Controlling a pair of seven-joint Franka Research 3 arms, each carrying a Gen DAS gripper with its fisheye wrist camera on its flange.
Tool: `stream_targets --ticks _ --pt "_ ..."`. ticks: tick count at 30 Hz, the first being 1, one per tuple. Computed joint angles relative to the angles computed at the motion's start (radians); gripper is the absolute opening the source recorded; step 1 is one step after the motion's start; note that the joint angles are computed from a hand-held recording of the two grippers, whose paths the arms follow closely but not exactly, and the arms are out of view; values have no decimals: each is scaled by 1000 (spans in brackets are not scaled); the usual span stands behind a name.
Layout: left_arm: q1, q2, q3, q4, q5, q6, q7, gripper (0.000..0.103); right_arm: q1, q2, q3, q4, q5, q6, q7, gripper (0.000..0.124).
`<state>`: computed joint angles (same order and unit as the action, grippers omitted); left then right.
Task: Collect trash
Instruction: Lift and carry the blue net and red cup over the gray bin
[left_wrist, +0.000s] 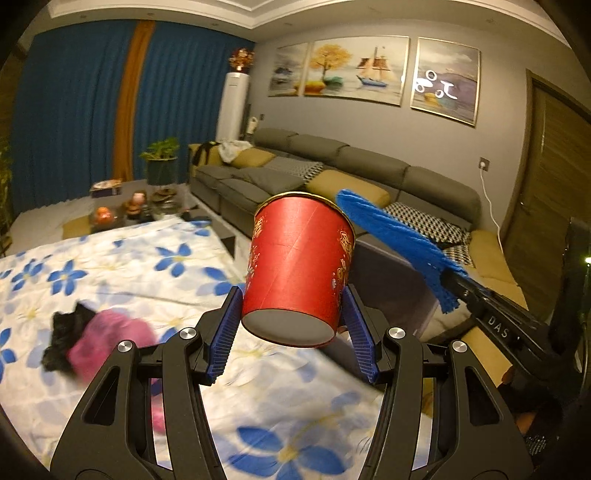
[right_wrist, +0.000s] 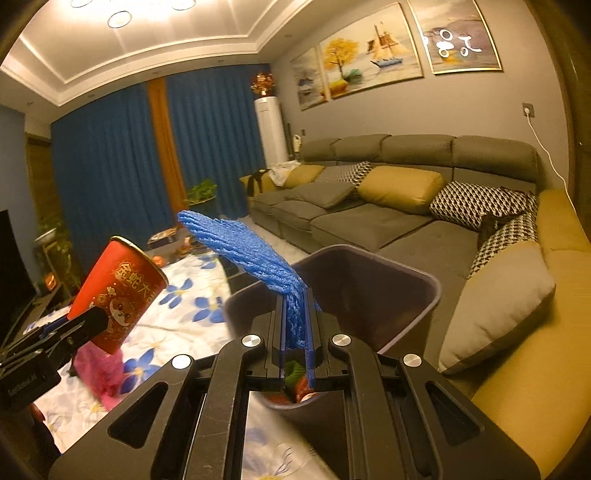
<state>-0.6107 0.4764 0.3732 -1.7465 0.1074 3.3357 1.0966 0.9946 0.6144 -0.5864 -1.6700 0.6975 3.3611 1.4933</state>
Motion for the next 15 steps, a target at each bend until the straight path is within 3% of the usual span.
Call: stream_targets --ticks 5,15 --pt "126 74 -145 133 59 -60 -15 54 -19 31 -18 31 -14 -34 40 9" --pt "265 183 -319 317 181 -161 -60 54 -71 62 -19 74 -131 -73 173 9"
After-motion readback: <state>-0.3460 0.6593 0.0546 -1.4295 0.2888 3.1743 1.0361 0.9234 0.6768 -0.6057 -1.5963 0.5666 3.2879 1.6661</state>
